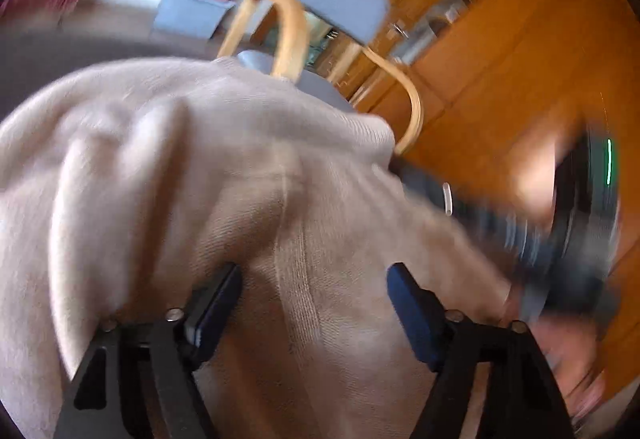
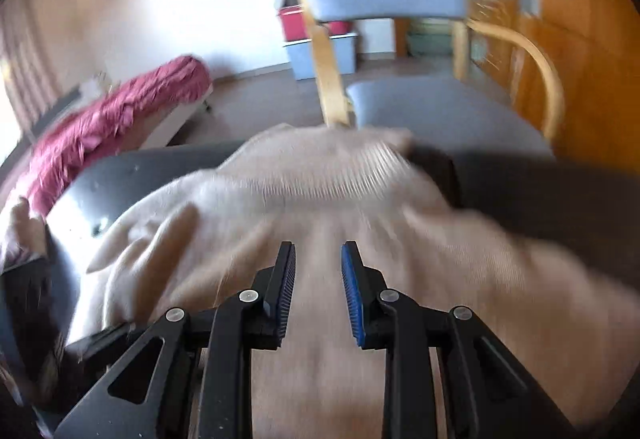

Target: Fold clothes

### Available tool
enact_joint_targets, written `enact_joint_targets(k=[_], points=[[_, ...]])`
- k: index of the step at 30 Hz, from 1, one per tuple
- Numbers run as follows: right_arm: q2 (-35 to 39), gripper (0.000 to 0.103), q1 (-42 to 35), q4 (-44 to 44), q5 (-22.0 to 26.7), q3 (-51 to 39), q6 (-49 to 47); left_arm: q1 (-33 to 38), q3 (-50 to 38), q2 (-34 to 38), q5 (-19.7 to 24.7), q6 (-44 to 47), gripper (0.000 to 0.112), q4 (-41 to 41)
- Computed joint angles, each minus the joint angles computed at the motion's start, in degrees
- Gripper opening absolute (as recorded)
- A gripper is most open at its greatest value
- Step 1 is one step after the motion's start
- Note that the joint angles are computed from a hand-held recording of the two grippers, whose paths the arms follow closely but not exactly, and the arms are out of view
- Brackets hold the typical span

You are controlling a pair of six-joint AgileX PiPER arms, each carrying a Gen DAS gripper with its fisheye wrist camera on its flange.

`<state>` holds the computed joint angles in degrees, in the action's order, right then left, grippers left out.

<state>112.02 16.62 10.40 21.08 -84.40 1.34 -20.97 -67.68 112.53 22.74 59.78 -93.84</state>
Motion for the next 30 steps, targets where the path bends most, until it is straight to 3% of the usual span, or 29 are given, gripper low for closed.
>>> enact_joint_targets(k=[2,5,10,12,14,19,23,26,30], points=[[-1.24,0.026,1.30,-9.01,-3.11,5.09,7.69,2.51,3.29,-2.97,3.20,-1.12,0.074,-0.85],[-0.17,0.026,2.92,-22.06,-3.37,7.37,17.99,4.43,9.02,-10.81,0.93,-4.43,0.074,6.62],[1.53,0.026,4.18,-31.43,-3.07,7.76,26.47,11.48,19.88,-24.31,-1.29,-15.11,0.075,29.49],[1.45,0.026,3.87,-30.13,-3.94,8.22,25.46,15.37,23.93,-28.00,-0.88,-16.19,0.075,34.94],[2.04,0.027,3.20,-26.81,-4.86,7.96,22.55,19.16,28.31,-31.30,1.08,-14.27,0.075,36.18],[1.56,0.027,3.65,-28.54,-4.60,8.25,24.39,28.19,37.73,-38.86,9.89,-5.98,0.075,33.29],[1.57,0.027,3.51,-27.84,-5.03,8.43,23.82,33.16,45.15,-44.75,13.84,-2.48,0.075,34.41],[1.63,0.027,3.22,-25.80,-5.56,8.55,22.13,33.72,49.83,-49.81,14.46,2.03,0.078,31.92],[1.59,0.027,3.39,-27.47,-5.57,8.72,23.60,23.82,53.41,-54.99,8.86,-1.40,0.082,31.36]])
